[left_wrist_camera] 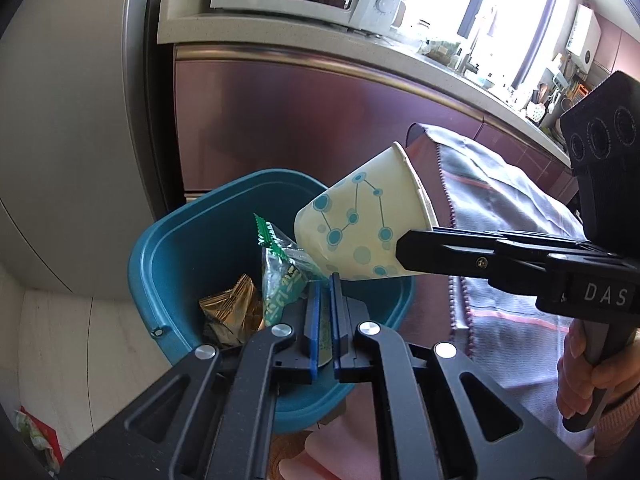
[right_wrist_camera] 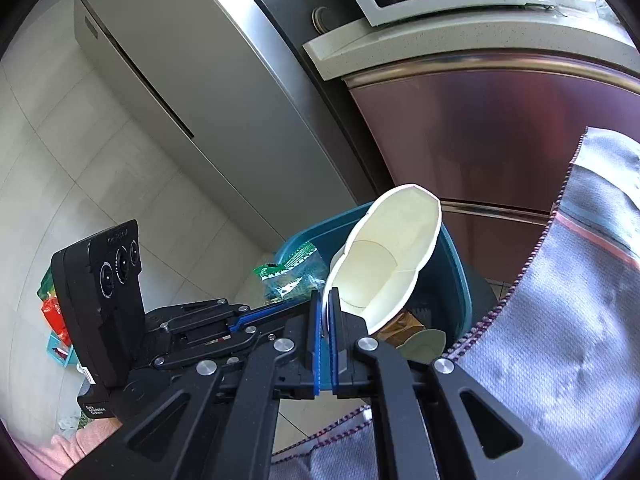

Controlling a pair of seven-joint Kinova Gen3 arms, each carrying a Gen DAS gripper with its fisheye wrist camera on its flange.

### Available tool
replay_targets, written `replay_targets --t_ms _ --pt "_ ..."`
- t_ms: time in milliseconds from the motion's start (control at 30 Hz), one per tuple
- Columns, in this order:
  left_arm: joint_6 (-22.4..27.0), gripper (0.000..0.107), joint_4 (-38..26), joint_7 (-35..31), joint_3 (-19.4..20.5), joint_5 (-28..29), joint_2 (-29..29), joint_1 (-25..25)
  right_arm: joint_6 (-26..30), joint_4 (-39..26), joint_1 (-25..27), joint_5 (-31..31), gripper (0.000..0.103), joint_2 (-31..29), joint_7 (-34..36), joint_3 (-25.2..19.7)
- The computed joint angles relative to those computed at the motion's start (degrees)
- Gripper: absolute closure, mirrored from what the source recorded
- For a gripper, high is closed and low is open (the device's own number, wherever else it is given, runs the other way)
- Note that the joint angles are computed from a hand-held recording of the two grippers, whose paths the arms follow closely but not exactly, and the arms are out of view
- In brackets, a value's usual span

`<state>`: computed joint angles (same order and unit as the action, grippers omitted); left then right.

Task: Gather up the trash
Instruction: 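Carry the plastic bag and paper cup to the teal bin and release both, then move both open tools back over the table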

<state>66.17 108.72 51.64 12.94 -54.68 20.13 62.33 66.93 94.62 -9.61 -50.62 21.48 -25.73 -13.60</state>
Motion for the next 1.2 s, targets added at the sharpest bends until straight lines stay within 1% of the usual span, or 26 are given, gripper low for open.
replay_targets --t_ms 133,233,267,333,433,533,633,733,833,967,1100,1200 --pt "-4.34 0.102 2.2 0.92 -0.71 -0.72 0.04 -1.87 -1.94 -0.56 -2.01 2.21 0.098 0.65 -2.4 0.1" --pt "-7.32 0.102 3.07 1.01 -1.44 -1.11 0.67 -3.22 -2.94 -0.46 -2.42 3.35 0.096 1.03 -3.23 -0.09" --pt "-8.52 0.102 3.54 1.32 -1.75 -1.38 0.8 -3.58 -3.25 -0.41 -2.55 3.71 0.094 1.1 -3.77 -0.09" --pt "-11.19 0.102 4.78 2.57 -2.47 -2.44 1.08 -4.18 -3.26 -0.63 -2.39 3.88 0.093 1.28 -4.2 -0.37" --pt "-13.52 0.101 5.85 3.92 -3.22 -2.75 1.59 -4.55 -3.57 -0.21 -1.83 3.83 0.091 1.01 -3.67 -0.61" --pt "-14.34 0.1 6.72 6.23 -3.81 -3.72 1.78 -3.88 -3.57 -0.14 -1.42 3.58 0.091 1.18 -3.61 -0.64" --pt "-13.12 0.094 7.15 8.62 -3.84 -4.46 1.76 -2.63 -3.54 0.45 -0.56 2.84 0.09 0.94 -2.72 -0.67" --pt "-10.6 0.09 7.03 10.53 -3.24 -4.72 1.73 -1.25 -3.36 1.03 0.21 2.05 0.09 0.67 -1.78 -0.55" --pt "-7.55 0.089 6.17 11.25 -2.42 -4.67 1.63 -0.27 -3.48 1.57 0.57 1.33 0.087 0.23 -0.96 -0.43" --pt "-3.3 0.088 4.3 10.5 -1.28 -4.48 1.47 0.85 -2.6 2.2 1.61 0.38 0.087 -0.17 0.66 -0.07" --pt "0.81 0.086 1.84 9.29 -0.44 -5.02 1.71 2.3 -0.88 2.77 3.31 -1.05 0.083 -0.86 2.72 0.55" --pt "4.4 0.082 -0.24 8.54 0.16 -6.09 2.08 4.17 0.36 4.04 5.16 -2.76 0.078 -2.44 5.56 1.27"
